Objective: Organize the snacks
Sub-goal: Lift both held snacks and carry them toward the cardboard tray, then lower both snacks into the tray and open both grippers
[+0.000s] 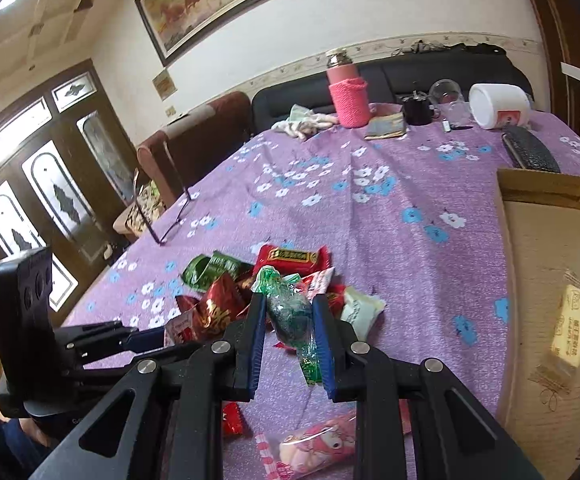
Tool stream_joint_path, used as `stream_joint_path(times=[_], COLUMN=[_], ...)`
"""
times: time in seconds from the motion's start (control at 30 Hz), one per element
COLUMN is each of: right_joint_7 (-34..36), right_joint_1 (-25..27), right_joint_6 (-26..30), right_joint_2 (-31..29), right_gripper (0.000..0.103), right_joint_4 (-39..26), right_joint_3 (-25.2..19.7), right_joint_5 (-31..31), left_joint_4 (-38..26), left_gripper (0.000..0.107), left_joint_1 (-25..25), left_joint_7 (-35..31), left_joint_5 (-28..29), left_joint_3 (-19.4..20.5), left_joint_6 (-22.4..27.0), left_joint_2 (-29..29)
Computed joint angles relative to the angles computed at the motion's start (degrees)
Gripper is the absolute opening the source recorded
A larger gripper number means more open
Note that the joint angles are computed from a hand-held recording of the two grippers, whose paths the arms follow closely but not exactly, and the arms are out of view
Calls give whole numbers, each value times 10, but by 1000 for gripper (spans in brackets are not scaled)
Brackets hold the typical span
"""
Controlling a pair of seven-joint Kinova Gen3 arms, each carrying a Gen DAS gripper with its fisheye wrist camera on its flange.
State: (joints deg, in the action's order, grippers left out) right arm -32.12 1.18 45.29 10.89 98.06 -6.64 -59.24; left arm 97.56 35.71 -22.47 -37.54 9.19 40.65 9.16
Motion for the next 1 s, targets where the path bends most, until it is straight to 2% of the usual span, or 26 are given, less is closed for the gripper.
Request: stream_joint_path(times=[0.3,0.47,0.8,1.0], right_joint_7=[-23,-21,-47,-92], right_joint_1=[17,36,72,109], right_joint_6=[-2,2,30,48], right_joint_2=[7,6,15,30], right_gripper=[25,25,25,25], right_joint_4=[-9,-8,-19,-36], right_joint_3=[9,12,29,45], right_joint_5=[-2,-24,-53,-66], left_joint_4=[-3,-33,-147,-244], left_gripper=[27,27,27,27], left_joint_1=[-13,-4,31,23], left_joint_7=[-13,-34,-106,-211], left_joint_5=[30,40,62,152], left_joint_3=[1,6,-2,9], left_joint_6=[-7,8,45,30], left_joint_2=[-3,8,65,123])
